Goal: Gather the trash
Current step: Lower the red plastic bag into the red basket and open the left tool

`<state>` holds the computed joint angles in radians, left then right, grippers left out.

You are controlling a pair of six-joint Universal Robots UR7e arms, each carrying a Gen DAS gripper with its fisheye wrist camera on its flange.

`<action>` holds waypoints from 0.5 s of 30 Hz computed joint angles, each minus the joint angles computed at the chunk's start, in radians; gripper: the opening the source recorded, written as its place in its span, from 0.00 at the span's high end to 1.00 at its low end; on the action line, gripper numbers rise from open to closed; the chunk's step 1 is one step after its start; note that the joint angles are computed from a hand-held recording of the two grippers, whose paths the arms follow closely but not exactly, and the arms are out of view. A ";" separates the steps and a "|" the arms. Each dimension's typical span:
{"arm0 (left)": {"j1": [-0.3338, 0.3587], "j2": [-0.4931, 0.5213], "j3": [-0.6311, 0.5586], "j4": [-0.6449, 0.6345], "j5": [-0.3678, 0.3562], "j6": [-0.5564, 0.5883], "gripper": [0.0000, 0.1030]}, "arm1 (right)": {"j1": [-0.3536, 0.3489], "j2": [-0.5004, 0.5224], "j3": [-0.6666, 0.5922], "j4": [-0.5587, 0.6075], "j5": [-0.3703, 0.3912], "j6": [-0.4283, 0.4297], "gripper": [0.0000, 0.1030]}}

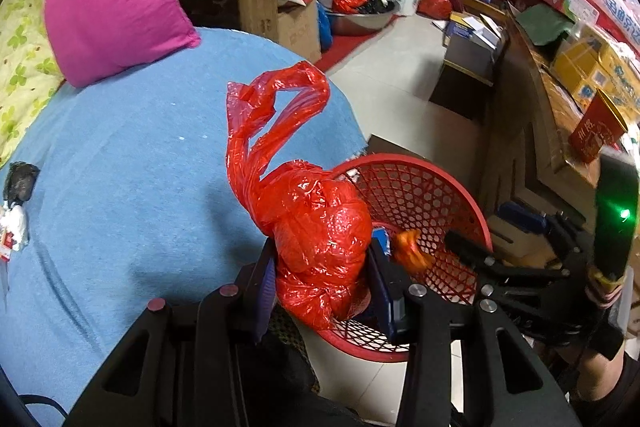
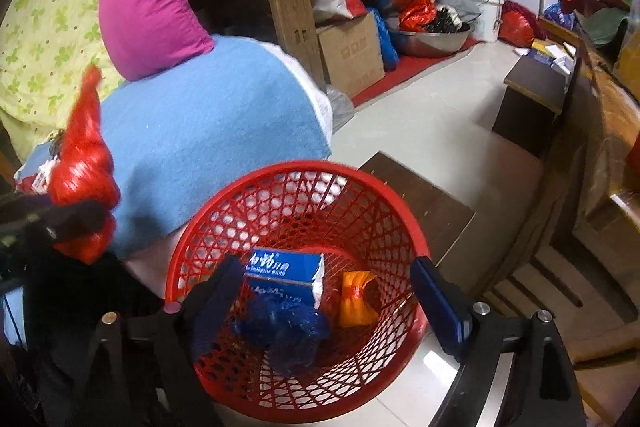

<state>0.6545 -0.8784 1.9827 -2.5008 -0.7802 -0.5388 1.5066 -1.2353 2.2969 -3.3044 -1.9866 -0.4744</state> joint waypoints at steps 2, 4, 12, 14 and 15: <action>0.006 0.013 -0.012 0.007 -0.020 0.022 0.57 | 0.004 -0.009 0.002 -0.026 -0.006 -0.005 0.15; 0.010 0.028 -0.024 0.012 -0.041 0.043 0.57 | 0.006 -0.021 0.009 -0.067 -0.015 -0.015 0.15; 0.036 0.078 -0.075 0.032 -0.127 0.101 0.27 | -0.002 -0.055 0.014 -0.099 -0.053 -0.021 0.15; 0.040 0.084 -0.086 0.045 -0.129 0.103 0.27 | -0.008 -0.060 0.020 -0.108 -0.053 -0.011 0.15; 0.041 0.084 -0.092 0.055 -0.131 0.102 0.27 | -0.013 -0.065 0.023 -0.113 -0.050 -0.006 0.14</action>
<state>0.6960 -0.7944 1.8907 -2.4456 -0.9113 -0.4369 1.4933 -1.3004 2.3202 -3.4178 -2.0369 -0.4803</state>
